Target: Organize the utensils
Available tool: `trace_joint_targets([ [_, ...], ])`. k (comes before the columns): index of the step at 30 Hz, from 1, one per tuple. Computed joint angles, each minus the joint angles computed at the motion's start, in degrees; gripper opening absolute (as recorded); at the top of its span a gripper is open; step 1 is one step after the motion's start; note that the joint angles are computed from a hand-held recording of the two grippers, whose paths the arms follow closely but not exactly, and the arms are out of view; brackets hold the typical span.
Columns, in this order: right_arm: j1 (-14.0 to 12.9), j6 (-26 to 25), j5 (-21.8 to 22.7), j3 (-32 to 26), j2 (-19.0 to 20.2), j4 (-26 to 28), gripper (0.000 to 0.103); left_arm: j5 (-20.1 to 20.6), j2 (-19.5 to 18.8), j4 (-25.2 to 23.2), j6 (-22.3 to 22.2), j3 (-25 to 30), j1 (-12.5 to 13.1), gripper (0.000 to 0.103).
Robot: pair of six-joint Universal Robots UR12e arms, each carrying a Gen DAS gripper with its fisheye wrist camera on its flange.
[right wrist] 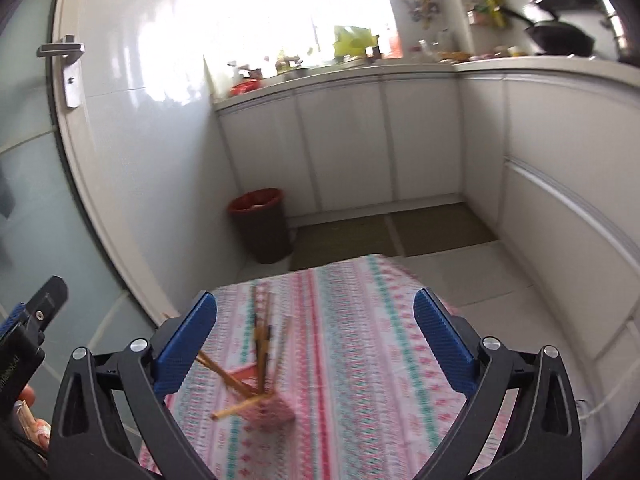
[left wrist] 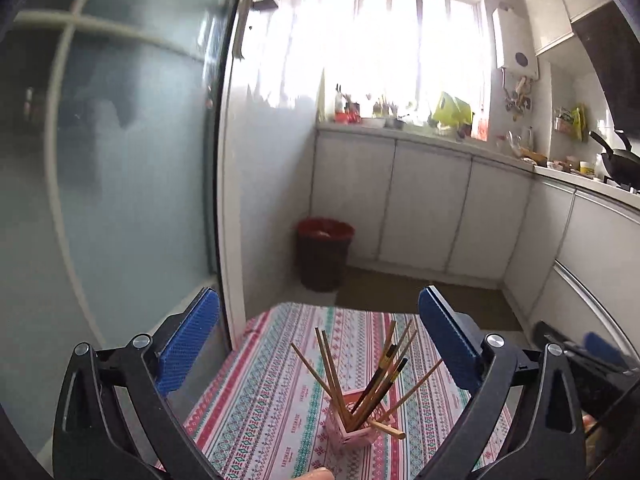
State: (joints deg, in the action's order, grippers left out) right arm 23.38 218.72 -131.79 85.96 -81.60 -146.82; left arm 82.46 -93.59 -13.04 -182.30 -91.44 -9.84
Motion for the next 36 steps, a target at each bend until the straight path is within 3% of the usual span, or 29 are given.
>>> trace_joint_targets([
  [7,1.8,6.8,-8.4,1.8,-3.3,7.6,0.096,0.5,2.0,0.6,2.2,-1.3,-2.1,0.096],
  [12,2.0,8.7,-8.7,3.0,-4.9,9.9,0.096,0.5,2.8,-3.1,1.8,-1.6,-3.2,0.096],
  [18,2.4,12.3,-9.5,4.8,-6.3,13.6,0.096,1.7,2.9,-4.0,4.0,-2.4,-4.6,0.096],
  [36,2.1,18.5,-11.4,7.0,-8.8,17.9,0.096,-0.4,2.9,-0.8,7.2,-3.7,-6.0,0.096],
])
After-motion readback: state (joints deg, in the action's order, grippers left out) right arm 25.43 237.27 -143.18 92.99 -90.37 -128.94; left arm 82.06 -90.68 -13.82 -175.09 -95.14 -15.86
